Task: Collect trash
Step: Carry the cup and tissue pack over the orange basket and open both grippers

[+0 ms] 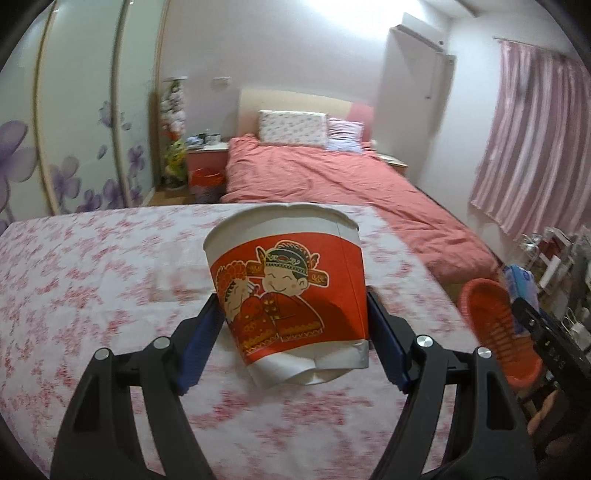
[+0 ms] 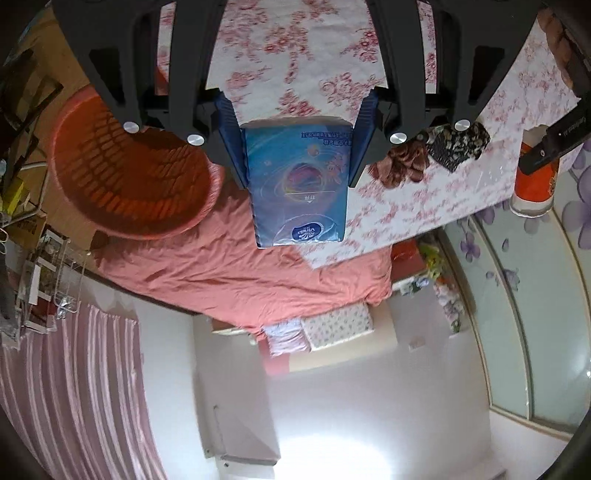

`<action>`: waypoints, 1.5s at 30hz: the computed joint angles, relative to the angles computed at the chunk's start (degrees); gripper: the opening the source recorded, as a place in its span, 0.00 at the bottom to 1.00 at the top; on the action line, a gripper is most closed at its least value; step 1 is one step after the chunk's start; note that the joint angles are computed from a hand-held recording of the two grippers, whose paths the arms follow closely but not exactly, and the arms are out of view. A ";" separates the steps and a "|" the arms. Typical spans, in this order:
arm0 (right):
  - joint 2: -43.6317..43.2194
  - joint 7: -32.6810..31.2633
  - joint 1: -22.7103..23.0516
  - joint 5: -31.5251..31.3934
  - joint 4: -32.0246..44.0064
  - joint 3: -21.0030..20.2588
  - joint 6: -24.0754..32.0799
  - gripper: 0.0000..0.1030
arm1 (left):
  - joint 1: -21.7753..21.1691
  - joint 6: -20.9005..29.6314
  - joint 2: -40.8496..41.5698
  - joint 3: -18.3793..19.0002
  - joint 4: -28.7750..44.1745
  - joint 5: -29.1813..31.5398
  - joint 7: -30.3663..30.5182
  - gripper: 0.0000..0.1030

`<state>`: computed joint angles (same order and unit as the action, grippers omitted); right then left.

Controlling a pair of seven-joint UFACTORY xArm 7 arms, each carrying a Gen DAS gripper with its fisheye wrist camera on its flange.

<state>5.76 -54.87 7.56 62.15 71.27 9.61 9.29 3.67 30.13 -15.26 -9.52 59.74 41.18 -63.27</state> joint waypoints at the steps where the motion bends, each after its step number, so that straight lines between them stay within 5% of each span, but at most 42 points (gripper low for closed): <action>1: -0.16 -0.51 -0.23 0.70 -0.01 -0.05 -0.35 0.51 | -0.23 -0.13 0.33 -0.28 0.42 0.03 0.01 0.72; 25: 1.77 -13.67 -4.09 17.70 3.60 -1.01 -7.00 0.51 | -9.52 -2.03 10.04 1.25 10.18 1.48 1.10 0.72; 45: 5.60 -27.93 -4.65 33.40 10.61 -5.30 -5.88 0.51 | -19.03 -5.63 23.79 5.20 25.64 -2.47 8.67 0.72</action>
<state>11.36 -82.80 2.91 95.55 81.88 4.31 3.41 -15.36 24.50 8.53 -4.32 85.38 38.71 -54.61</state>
